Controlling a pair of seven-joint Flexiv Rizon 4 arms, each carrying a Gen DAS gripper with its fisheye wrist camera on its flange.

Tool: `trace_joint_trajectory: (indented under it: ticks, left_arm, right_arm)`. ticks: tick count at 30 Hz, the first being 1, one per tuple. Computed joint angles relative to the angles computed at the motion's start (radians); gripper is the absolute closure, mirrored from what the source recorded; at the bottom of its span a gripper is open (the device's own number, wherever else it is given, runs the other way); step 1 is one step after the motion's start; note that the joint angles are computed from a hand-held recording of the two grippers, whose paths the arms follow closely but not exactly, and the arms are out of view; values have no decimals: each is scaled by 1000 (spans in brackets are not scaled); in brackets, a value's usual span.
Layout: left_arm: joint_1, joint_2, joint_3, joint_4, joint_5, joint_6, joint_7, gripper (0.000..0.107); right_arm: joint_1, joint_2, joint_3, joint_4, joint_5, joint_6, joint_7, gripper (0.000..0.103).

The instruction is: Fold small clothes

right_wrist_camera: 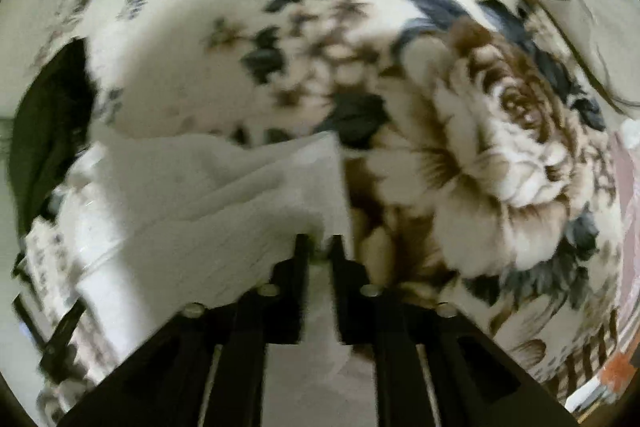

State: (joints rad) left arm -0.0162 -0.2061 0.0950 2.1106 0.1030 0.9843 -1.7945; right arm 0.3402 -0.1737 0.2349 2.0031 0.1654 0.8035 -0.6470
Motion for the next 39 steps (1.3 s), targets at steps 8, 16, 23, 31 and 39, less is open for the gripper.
trace_joint_trajectory:
  ticks: [8,16,23,31,39]
  left_arm:
    - [-74,253,-60,92,73,-33,-148,30]
    - [-318,308,-264,121,-178,-207,-218,30]
    - [-544,-17,-386,14,-406,-135,-270,43]
    - [-688,-170,-311,-114,-184,-109,-450,99]
    - [-642,-1,-311,36,-232,-19,-492,101]
  right_arm:
    - [-63,235,-7,68,277,-190,-278,45]
    - [-141,498,-138,120,239,-602,-428,45]
    - [-207,494,-196,125,199,-596,-525,45]
    - [-180,241,-175,4,279,-421,-673,45]
    - [-157,-151,-93,-321,347,-365,-782,45]
